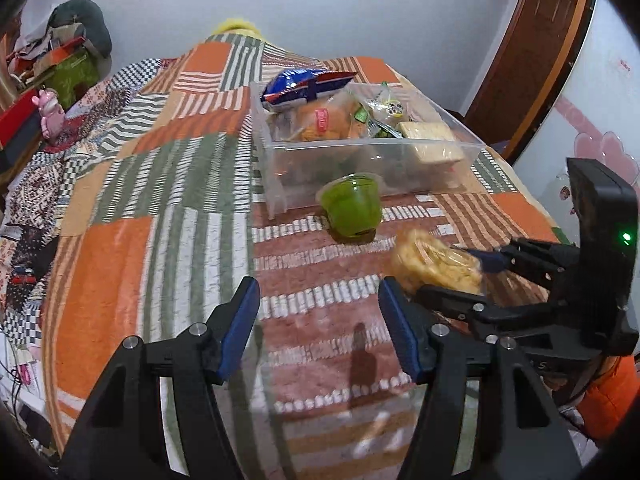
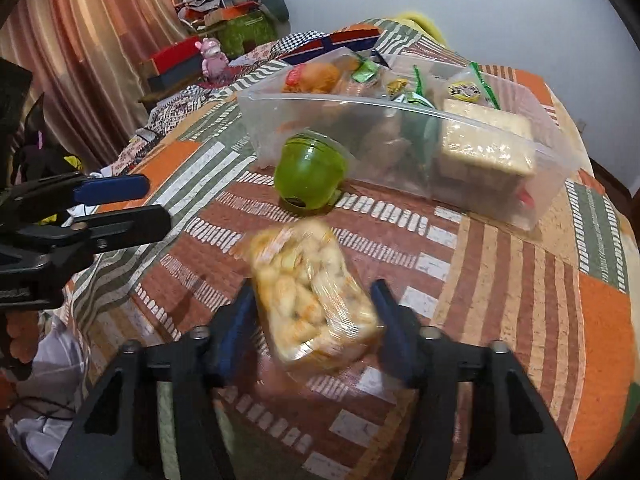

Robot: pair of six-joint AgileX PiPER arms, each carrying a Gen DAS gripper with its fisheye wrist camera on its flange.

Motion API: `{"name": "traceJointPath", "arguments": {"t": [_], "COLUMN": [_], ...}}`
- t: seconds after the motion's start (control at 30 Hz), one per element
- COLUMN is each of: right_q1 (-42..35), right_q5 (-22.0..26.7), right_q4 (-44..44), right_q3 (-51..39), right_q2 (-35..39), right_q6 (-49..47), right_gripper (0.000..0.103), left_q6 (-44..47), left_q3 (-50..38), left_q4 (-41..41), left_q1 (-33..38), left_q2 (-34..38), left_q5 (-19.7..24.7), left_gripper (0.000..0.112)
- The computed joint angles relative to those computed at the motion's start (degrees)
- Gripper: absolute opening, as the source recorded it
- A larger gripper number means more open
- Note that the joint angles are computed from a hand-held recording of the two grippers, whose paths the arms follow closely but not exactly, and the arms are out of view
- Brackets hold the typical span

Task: Organize snacks
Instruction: 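Grasp the green jelly cup with left tool while right tool grasps round-biscuit bag, then place the jelly cup into the box with left tool while right tool places biscuit bag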

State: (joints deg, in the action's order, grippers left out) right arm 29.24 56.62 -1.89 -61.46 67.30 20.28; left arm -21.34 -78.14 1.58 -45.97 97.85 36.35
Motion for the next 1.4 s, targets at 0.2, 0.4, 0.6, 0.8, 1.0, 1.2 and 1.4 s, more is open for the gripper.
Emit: {"name": "traceJointPath", "arguments": {"t": [0.2,0.4,0.6,0.8,1.0,1.2,1.4], "right_q1": [-5.81,-11.11,-14.77,-17.66,-20.14,-22.84,-24.25], "right_q5": [0.34,2.16,2.75,2.74,2.01,1.19,-0.02], "right_q4": [-0.99,-0.84,-0.67,1.18,2.43,2.66,1.11], "right_q3": [2.57,4.12,4.62,4.65,2.88,-0.18,-4.07], "right_q2": [-4.53,-9.71,-12.32,-13.25,-13.50,-12.67,-10.59], "right_q6": [0.28,0.25,-0.98,-3.22,-4.75,-6.05,-6.78], "right_gripper": [0.043,0.043,0.043,0.043,0.043,0.043,0.043], "left_q6": [1.43,2.18,2.78,1.58,1.03,-0.27,-0.18], "left_q3": [-7.10,-19.16,-26.46,-26.68,-23.63,-23.78,-31.69], "left_q4": [-2.81,-3.68,-5.22,-2.61,-1.97,0.24,2.85], "left_q1": [0.00,0.16,0.56,-0.48,-1.87,-3.81,-4.49], "left_q2": [6.64,16.53,22.49,22.92,19.41,15.95,17.80], "left_q5": [0.01,4.09,6.65,6.14,4.78,3.62,6.08], "left_gripper": [0.061,0.061,0.055,0.046,0.046,0.046,0.046]}}
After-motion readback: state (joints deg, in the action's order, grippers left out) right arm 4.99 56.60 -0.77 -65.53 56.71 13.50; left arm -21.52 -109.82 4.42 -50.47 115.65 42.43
